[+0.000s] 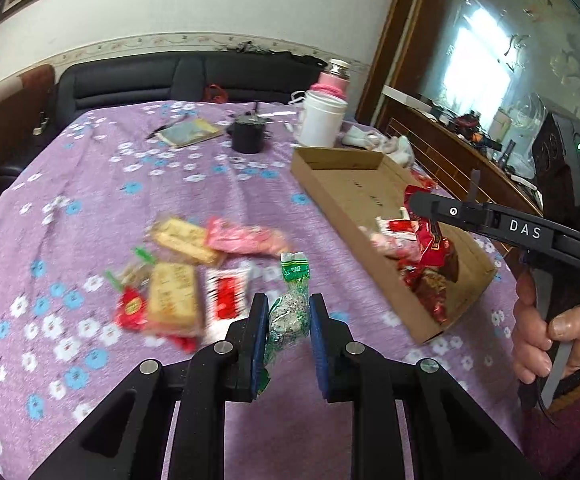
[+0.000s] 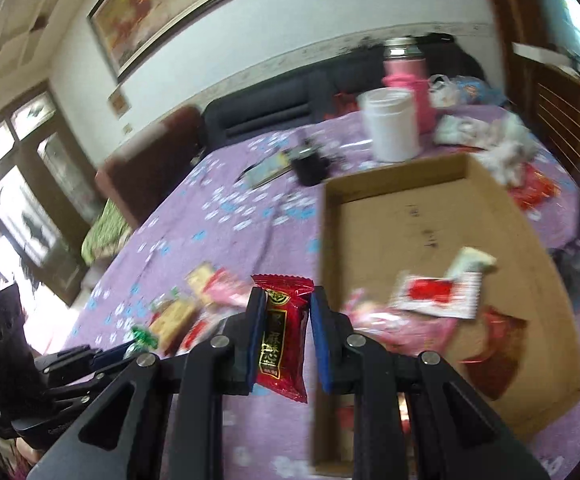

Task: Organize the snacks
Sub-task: 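Carry the red-and-gold pack and green candy over the tray with both tools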

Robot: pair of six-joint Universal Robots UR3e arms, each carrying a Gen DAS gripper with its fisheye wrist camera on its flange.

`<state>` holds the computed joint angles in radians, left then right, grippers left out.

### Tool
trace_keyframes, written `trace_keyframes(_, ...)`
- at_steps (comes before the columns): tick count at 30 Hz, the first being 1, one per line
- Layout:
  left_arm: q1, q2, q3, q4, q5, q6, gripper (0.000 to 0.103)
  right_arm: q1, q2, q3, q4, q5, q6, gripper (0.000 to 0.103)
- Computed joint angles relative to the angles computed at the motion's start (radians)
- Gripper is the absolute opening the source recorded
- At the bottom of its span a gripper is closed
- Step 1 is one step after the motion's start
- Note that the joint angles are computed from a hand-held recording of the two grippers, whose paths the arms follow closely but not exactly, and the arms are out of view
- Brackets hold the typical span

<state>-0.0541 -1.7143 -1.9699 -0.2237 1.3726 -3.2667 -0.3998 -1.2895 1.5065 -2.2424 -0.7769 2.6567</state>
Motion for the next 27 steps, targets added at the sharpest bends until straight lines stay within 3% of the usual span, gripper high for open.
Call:
trace_keyframes(9,-0.155,-0.263,0.401,-0.142,-0.001,-0.034,0.021,-0.129,0.149,-0.166,0.031,0.005,0.106,0.021)
trace_keyframes(18,-0.291,-0.619,0.886,-0.318,-0.013,-0.082,0.020,-0.098,0.229,-0.229,-0.023,-0.189,0.174,0.021)
trace_keyframes(27,-0.337,-0.679,0.928,-0.294,0.073,-0.061,0.020,-0.061,0.262,-0.245,-0.030,-0.242,0.166,0.021)
